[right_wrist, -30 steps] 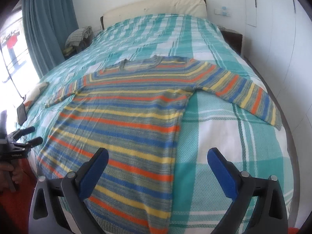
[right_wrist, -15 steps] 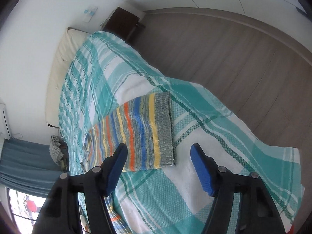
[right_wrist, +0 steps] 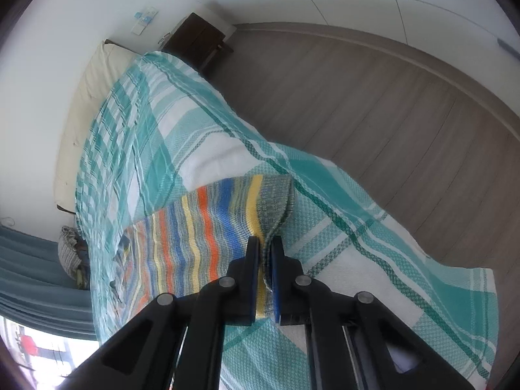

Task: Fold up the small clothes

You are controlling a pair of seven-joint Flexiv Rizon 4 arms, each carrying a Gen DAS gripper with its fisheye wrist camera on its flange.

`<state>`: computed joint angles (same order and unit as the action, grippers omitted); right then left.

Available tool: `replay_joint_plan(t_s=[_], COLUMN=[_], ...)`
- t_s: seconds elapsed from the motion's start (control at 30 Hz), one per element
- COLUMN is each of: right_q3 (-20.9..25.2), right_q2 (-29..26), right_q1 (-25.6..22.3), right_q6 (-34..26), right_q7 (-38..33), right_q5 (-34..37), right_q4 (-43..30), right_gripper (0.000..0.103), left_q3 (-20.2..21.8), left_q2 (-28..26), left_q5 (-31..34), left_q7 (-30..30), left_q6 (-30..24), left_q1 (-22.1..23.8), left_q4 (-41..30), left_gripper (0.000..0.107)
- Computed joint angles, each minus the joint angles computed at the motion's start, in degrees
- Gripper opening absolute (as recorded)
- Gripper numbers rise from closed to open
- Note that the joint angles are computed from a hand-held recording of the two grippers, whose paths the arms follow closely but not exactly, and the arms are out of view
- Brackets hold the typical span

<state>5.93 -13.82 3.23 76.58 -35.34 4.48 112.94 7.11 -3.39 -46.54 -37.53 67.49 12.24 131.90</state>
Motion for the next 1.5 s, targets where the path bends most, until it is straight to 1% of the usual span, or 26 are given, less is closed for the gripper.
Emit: replay_joint_plan(t_s=[0.07, 0.13, 0.23, 0.33, 0.4, 0.43, 0.47, 0.5, 0.63, 0.7, 0.73, 0.77, 0.83, 0.9, 0.93, 1.0, 1.03, 1.07, 1.1, 1.13, 1.17, 1.23, 1.3, 1.37, 1.47, 1.5], right_q3=[-4.05, -1.67, 9.9, 16.07, 20.24, 20.42, 20.6, 20.7, 16.18, 15.25, 14.55, 12.52, 6.93, 0.64, -0.93, 0.55, 1.55, 2.14, 1.76, -0.31, -1.83, -1.25, -0.86, -0.24, -1.78, -0.4], right_q2=[1.47, 1.0, -3.79, -10.05, -15.43, -17.48, -18.97, -19.83, -18.6, -18.19, -18.46, -17.97, -16.62, -14.98, -14.64, -15.29, -15.84, -16.36, -16.87, -16.94, -16.67, -16.64, -16.66, -16.46, -15.0, -15.48], right_q1=[4.52, 5.15, 2.29, 3.82, 4.19, 5.14, 5.72, 6.04, 7.8, 7.2, 6.89, 7.63, 10.88, 15.1, 16.23, 15.06, 14.4, 14.04, 14.38, 15.86, 16.58, 15.45, 15.44, 15.09, 15.63, 14.47], right_q6=[0.45, 1.54, 0.03, -3.85, -7.88, -10.37, -11.34, -10.89, -9.76, -11.9, -14.59, -16.77, -17.46, -18.08, -18.82, -21.29, -22.37, -23.04, -24.15, -25.34, -24.39, -22.93, -24.1, -25.89, -21.21, -19.52], right_q7=[3.24, -1.3, -19.15, -30.49, -36.16, -36.59, -37.36, -38.43, -36.21, -35.53, -34.86, -32.67, -27.44, -22.15, -20.88, -22.96, -24.18, -25.21, -25.61, -23.94, -21.52, -19.11, -20.01, -21.12, -19.07, -20.72], right_q5=[-11.33, -13.41, -2.57, 2.36, 6.57, 7.37, 8.55, 9.96, 13.0, 14.57, 14.79, 13.74, 8.31, -1.66, -5.91, -8.18, -8.16, -8.33, -9.74, -13.18, -15.27, -14.33, -16.05, -16.39, -19.02, -17.44], right_q4=[0.21, -3.48, -15.61, -26.83, -34.51, -37.49, -39.39, -40.17, -38.18, -37.36, -37.77, -36.81, -33.13, -28.51, -27.06, -26.96, -27.3, -27.49, -27.47, -26.73, -25.22, -24.56, -24.98, -26.18, -25.69, -27.15], right_gripper=[0.007, 0.007, 0.007, 0.009, 0.036, 0.074, 0.077, 0.077, 0.077, 0.076, 0.072, 0.07, 0.064, 0.063, 0.063, 0.061, 0.056, 0.031, 0.009, 0.006, 0.006, 0.006, 0.013, 0.014, 0.015, 0.015], left_q3=[-0.11, -0.26, -0.42, -0.26, -0.02, 0.09, 0.17, 0.21, 0.02, -0.15, -0.22, -0.3, -0.43, -0.53, -0.55, -0.63, -0.68, -0.73, -0.75, -0.77, -0.79, -0.67, -0.56, -0.62, -0.82, -0.92], left_q2=[0.04, 0.0, 0.02, 0.19, 0.3, 0.37, 0.44, 0.5, 0.27, -0.09, -0.24, -0.3, -0.13, 0.1, 0.07, -0.17, -0.34, -0.49, -0.57, -0.53, -0.39, -0.2, -0.28, -0.39, -0.41, -0.5], left_q5=[-0.2, -0.89, -1.74, -2.08, -1.81, -1.84, -2.03, -2.34, -3.71, -3.67, -3.3, -2.97, -2.45, -2.12, -1.78, -1.1, -0.86, -0.55, -0.23, -0.06, -0.12, 0.17, 0.72, 0.56, -0.23, -0.43], left_q7=[0.33, 0.78, 1.55, 1.93, 1.68, 1.64, 1.67, 1.8, 2.68, 2.72, 2.54, 2.47, 2.74, 3.31, 3.39, 3.17, 3.02, 2.84, 2.72, 2.77, 3.03, 3.23, 3.09, 3.02, 3.13, 3.2], left_q6=[-0.09, -0.38, -0.56, -0.72, -0.98, -1.15, -1.38, -1.58, -1.61, -1.55, -1.33, -0.95, -0.08, 0.74, 1.12, 1.7, 1.83, 2.03, 2.26, 2.4, 2.51, 2.31, 1.98, 1.82, 1.64, 1.87], left_q1=[-0.1, -0.2, -0.42, -0.47, -0.37, -0.28, -0.18, -0.1, -0.11, -0.21, -0.31, -0.42, -0.7, -0.98, -1.1, -1.26, -1.29, -1.32, -1.32, -1.31, -1.3, -1.21, -1.09, -1.01, -1.03, -1.12], left_q4=[0.01, -0.09, -0.19, -0.07, 0.04, 0.05, 0.03, -0.01, -0.38, -0.62, -0.64, -0.57, -0.17, 0.27, 0.4, 0.49, 0.45, 0.42, 0.45, 0.52, 0.65, 0.81, 0.69, 0.52, 0.35, 0.32], left_gripper=[0.101, 0.101, 0.101, 0.101, 0.101, 0.101, 0.101, 0.101, 0.101, 0.101, 0.101, 0.101, 0.101, 0.101, 0.101, 0.101, 0.101, 0.101, 0.101, 0.101, 0.101, 0.101, 0.101, 0.101, 0.101, 0.101])
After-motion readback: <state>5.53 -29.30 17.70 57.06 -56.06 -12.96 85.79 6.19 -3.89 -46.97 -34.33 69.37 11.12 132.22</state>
